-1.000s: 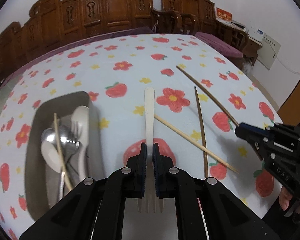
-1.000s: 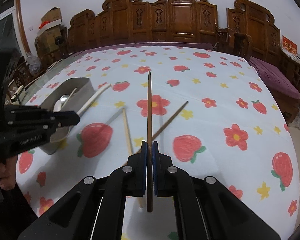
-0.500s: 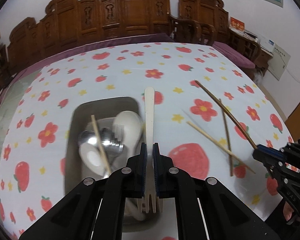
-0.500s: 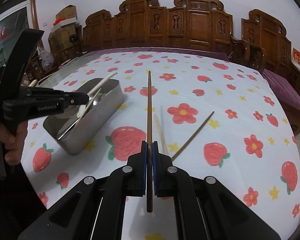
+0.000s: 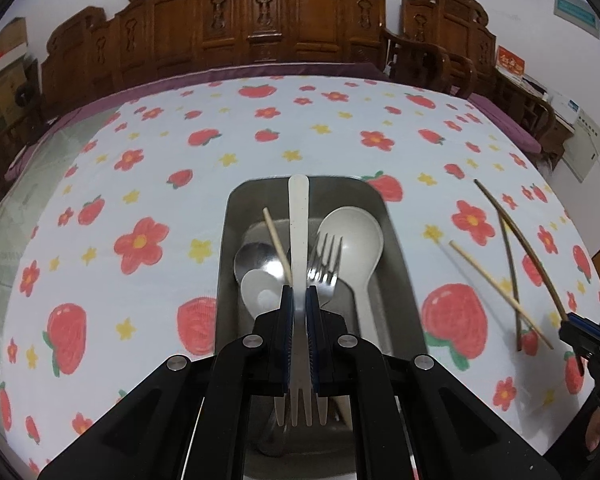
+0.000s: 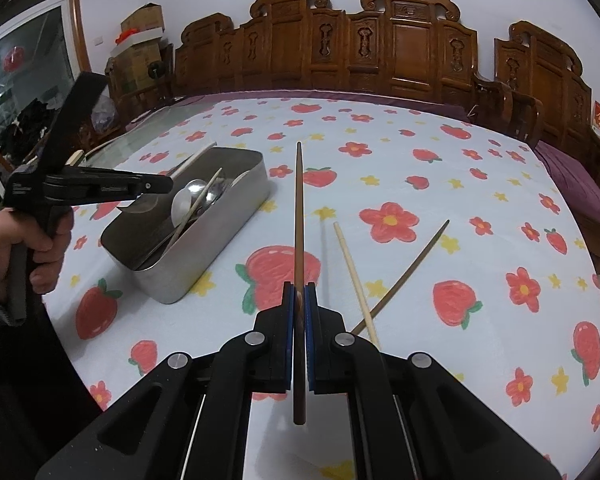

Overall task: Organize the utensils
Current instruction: 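Lower the white plastic fork into the tin tray and open the left tool, then lower the dark wooden chopstick into the tin tray and open the right tool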

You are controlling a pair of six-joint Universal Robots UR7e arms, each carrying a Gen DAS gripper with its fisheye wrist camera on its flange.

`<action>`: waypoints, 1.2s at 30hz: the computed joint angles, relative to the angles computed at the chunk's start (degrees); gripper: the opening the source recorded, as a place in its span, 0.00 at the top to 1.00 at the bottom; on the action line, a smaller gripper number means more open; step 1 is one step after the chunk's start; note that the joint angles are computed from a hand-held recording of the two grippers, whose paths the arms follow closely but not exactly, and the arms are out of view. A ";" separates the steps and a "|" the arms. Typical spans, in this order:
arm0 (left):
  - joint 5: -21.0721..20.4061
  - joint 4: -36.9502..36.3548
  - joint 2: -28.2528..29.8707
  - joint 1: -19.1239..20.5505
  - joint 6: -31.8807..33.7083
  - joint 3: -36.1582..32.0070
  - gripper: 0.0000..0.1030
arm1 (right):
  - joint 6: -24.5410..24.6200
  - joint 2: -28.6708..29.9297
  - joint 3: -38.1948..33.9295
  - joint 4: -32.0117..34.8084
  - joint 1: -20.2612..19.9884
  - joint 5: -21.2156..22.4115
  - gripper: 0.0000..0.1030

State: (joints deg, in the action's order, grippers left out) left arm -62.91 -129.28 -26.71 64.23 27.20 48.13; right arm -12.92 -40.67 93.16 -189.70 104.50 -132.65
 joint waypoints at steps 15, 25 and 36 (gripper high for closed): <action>-0.13 -2.44 -0.07 0.58 1.65 0.81 0.73 | 1.22 1.30 -1.70 1.89 0.46 -0.03 0.94; -2.57 -10.92 -4.46 0.23 6.30 5.77 0.34 | 4.35 4.68 -9.10 7.31 1.73 3.29 0.94; -5.11 -10.50 -5.24 1.61 7.62 3.18 0.12 | 7.32 9.35 -18.06 14.52 1.99 4.93 0.94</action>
